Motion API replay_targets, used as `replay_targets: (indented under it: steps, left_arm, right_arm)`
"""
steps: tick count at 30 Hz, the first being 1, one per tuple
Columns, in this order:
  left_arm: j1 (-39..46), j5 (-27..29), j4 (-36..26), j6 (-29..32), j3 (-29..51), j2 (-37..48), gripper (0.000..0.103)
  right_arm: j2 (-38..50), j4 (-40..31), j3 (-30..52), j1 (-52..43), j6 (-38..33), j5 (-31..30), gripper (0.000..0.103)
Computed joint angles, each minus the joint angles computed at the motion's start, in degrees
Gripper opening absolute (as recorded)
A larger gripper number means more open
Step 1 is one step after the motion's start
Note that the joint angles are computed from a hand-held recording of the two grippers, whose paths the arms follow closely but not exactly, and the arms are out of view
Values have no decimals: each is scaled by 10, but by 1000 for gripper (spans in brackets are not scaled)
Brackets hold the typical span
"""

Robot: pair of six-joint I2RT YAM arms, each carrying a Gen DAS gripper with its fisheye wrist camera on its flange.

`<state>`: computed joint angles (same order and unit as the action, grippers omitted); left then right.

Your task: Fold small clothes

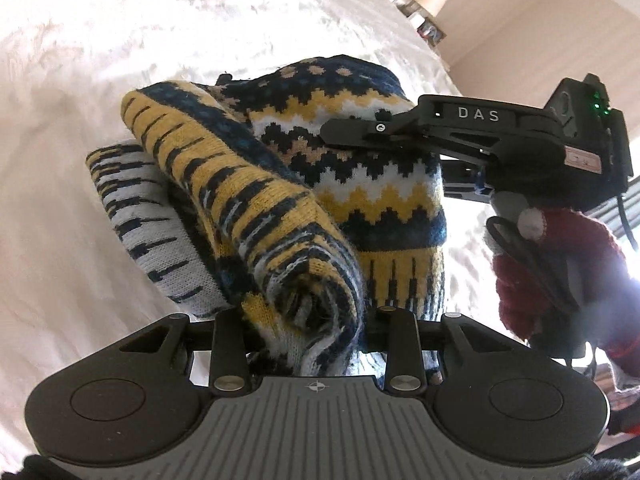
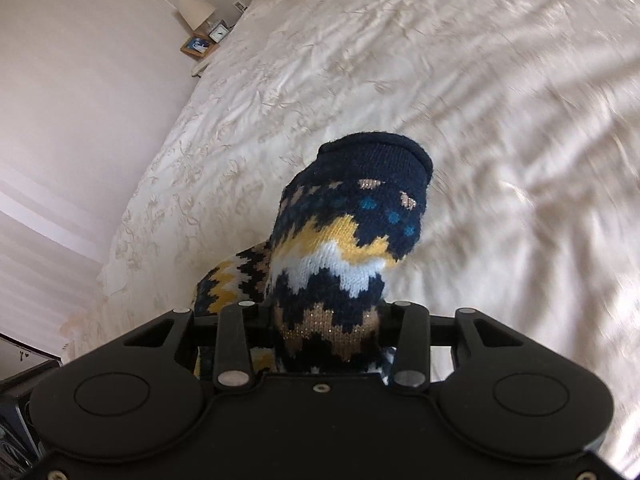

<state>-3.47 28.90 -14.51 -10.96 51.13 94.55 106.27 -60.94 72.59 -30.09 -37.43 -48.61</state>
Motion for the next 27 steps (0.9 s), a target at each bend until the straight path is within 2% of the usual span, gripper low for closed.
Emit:
replay_targets:
  steps: [6,10,12,14,16,17,20,22,25,26,27]
  left_arm:
    - [-10,-24,9,10,16,11,33]
    - [-28,-48,30,-9,-2,-2,35]
    - [-29,-77,44,-24,-40,-11,40]
    - [-33,-137,23,-42,-39,17,43]
    - [-34,-183,-5,-58,-35,40,43]
    - [-29,-184,5,-68,-50,33,43]
    - [-24,-206,11,-74,-100,-34,43]
    - [-31,-236,-18,-53,-156,-132,43]
    - [-65,-268,-26,-52,-151,-192,43]
    - [-71,-275,-19,-46,-141,-189,43]
    - [-87,-288,-6,-43,-124,-174,43]
  right_arm:
    - [34,-59,31,-50,-67,-25,50]
    - [55,-85,48,-65,-105,-37,52]
    - [60,-56,34,-67,-98,-30,63]
    - [45,32,-7,-66,-53,11,72]
    - [39,101,-35,-72,-16,54,73]
    - [43,110,-35,-83,-14,59,73]
    - [55,92,-18,-129,-35,41,74]
    - [62,71,-2,-157,-54,29,75]
    - [60,49,10,-182,-84,16,75]
    - [55,46,7,-184,-98,14,70]
    - [50,44,1,-185,-114,13,59]
